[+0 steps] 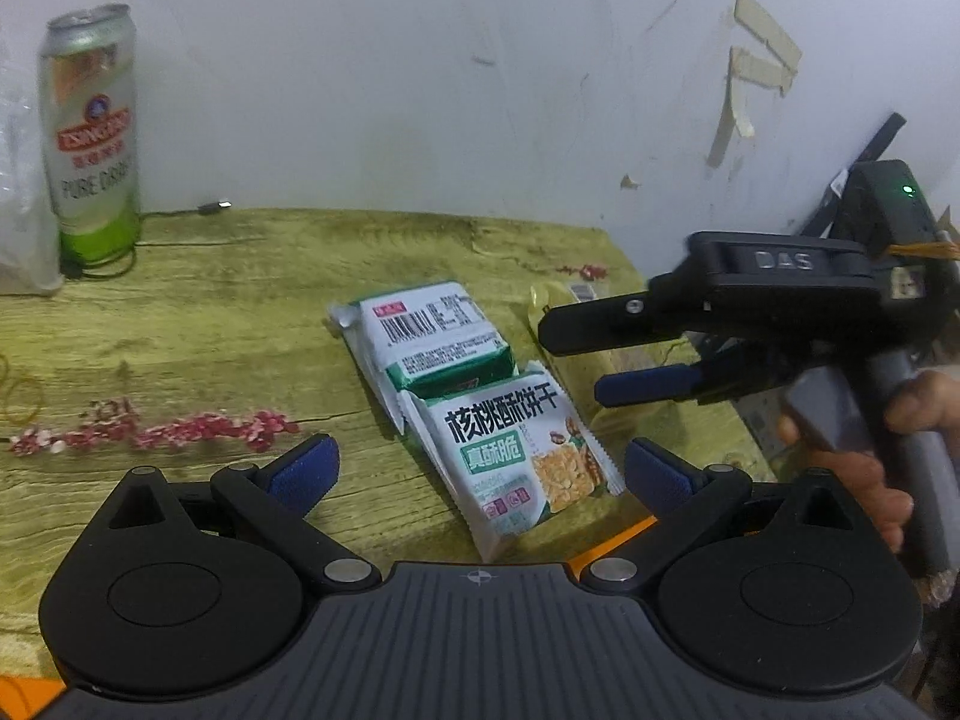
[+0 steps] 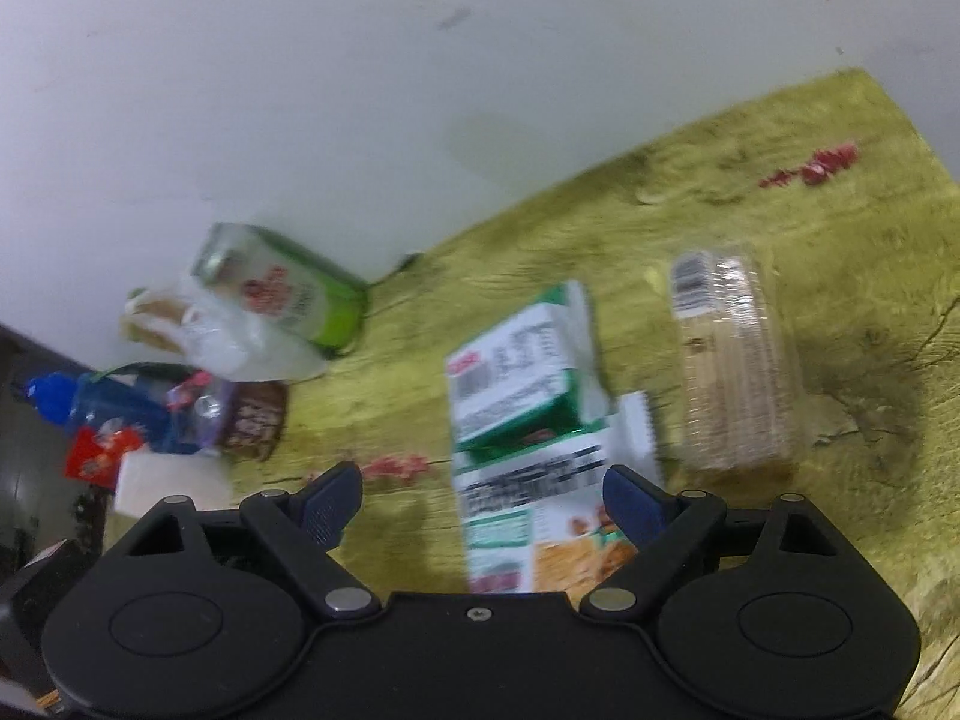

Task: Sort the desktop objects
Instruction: 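Lower the right tool onto the walnut biscuit packet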

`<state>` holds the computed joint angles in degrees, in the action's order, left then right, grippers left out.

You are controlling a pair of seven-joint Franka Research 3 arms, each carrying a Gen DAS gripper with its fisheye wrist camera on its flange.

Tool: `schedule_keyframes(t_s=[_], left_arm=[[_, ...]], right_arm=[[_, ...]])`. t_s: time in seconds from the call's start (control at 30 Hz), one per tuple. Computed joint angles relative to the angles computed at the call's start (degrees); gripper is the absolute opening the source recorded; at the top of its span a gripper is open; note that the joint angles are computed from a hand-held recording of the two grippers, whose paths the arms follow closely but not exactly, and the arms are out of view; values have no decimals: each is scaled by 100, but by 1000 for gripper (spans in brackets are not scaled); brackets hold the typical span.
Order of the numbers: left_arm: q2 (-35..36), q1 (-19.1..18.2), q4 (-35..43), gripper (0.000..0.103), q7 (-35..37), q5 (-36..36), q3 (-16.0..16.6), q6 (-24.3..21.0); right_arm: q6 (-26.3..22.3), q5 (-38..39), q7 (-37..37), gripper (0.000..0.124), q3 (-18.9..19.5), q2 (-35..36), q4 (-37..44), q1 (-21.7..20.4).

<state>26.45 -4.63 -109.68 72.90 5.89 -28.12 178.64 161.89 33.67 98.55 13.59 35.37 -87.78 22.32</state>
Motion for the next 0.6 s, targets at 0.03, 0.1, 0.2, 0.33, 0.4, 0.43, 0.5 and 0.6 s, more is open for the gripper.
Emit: schedule_keyframes(t_s=[0.03,0.1,0.2,0.33,0.4,0.43,0.5,0.6], left_arm=[[61,20,60,102,26,0,-31,-39],[175,27,179,102,52,-21,-53,-109],[296,48,291,101,119,-66,-95,-217],[425,54,409,99,295,-119,-170,-321],[489,72,458,99,405,-155,-233,-349],[518,84,481,99,461,-176,-268,-376],[576,106,535,98,581,-224,-336,-453],[641,62,609,96,728,-291,-344,-564]], right_arm=[[10,-81,65,88,-94,34,18,57],[50,-181,141,80,-178,89,37,89],[150,-323,262,80,-300,76,-3,153],[26,-478,319,81,-257,77,27,100],[-154,-253,41,81,48,116,85,-124],[-244,-204,-25,81,87,133,123,-142],[-390,-266,41,81,-28,142,180,-26],[-698,-342,259,81,-163,222,361,74]])
